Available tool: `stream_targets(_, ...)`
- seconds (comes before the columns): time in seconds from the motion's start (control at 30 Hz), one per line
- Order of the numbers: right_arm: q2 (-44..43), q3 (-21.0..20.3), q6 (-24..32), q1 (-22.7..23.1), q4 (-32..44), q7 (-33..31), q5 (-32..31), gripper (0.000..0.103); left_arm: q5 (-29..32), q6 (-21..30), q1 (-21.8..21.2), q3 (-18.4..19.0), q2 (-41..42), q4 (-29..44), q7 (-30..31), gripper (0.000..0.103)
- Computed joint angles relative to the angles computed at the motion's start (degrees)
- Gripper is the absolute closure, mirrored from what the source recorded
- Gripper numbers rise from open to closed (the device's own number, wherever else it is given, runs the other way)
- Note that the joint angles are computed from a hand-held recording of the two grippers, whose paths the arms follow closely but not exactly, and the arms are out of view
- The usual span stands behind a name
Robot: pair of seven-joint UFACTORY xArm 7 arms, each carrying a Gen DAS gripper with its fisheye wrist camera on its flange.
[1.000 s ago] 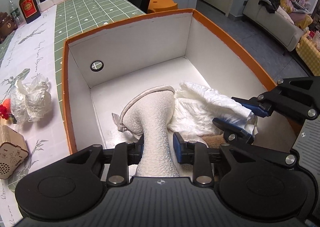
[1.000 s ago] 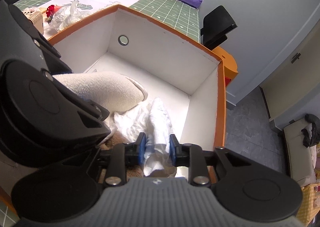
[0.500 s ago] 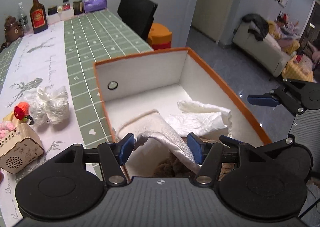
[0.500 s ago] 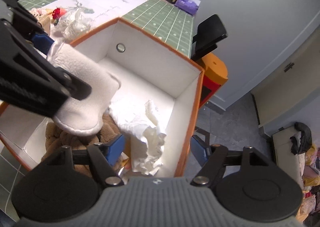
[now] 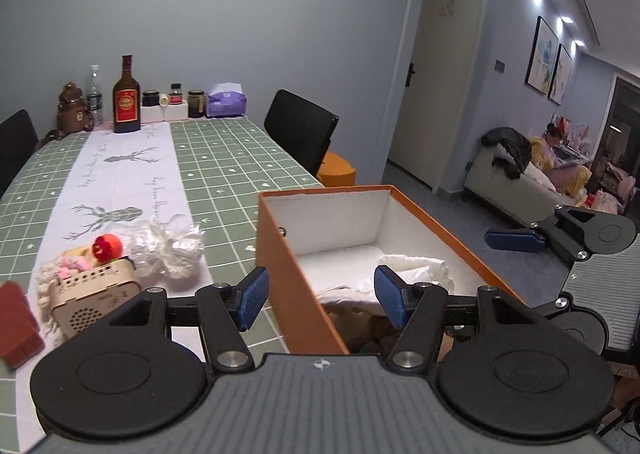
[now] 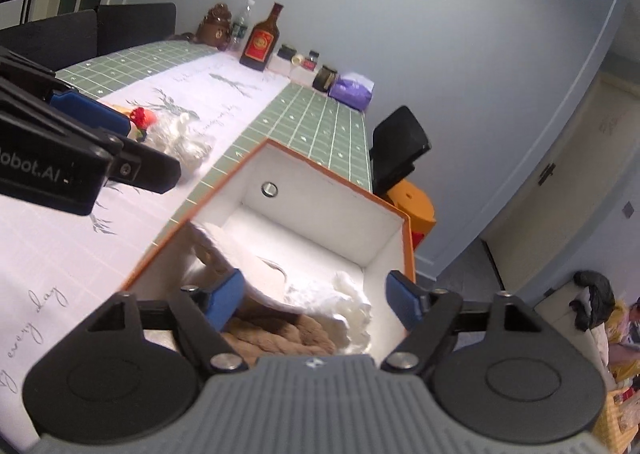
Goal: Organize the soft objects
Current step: 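Withdraw both grippers from the shoebox back toward the table items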
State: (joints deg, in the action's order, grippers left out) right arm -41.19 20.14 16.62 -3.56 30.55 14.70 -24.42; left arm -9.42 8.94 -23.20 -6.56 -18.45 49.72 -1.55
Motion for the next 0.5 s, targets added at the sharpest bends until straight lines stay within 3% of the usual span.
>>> stream_targets(0.2, -1.76, 3.32, -4.89, 2.12, -2.89, 6.43, 3.19, 0.022, -0.32, -2.03, 0.79, 1.91, -6.1, -7.01, 0.02, 0.032)
stream_targets(0.5, -4.83, 19.03, -16.3, -5.99, -4.98, 21.58, 5.35, 0.022, 5.13, -6.88, 9.59, -0.62, -14.23, -18.03, -5.88, 0.032)
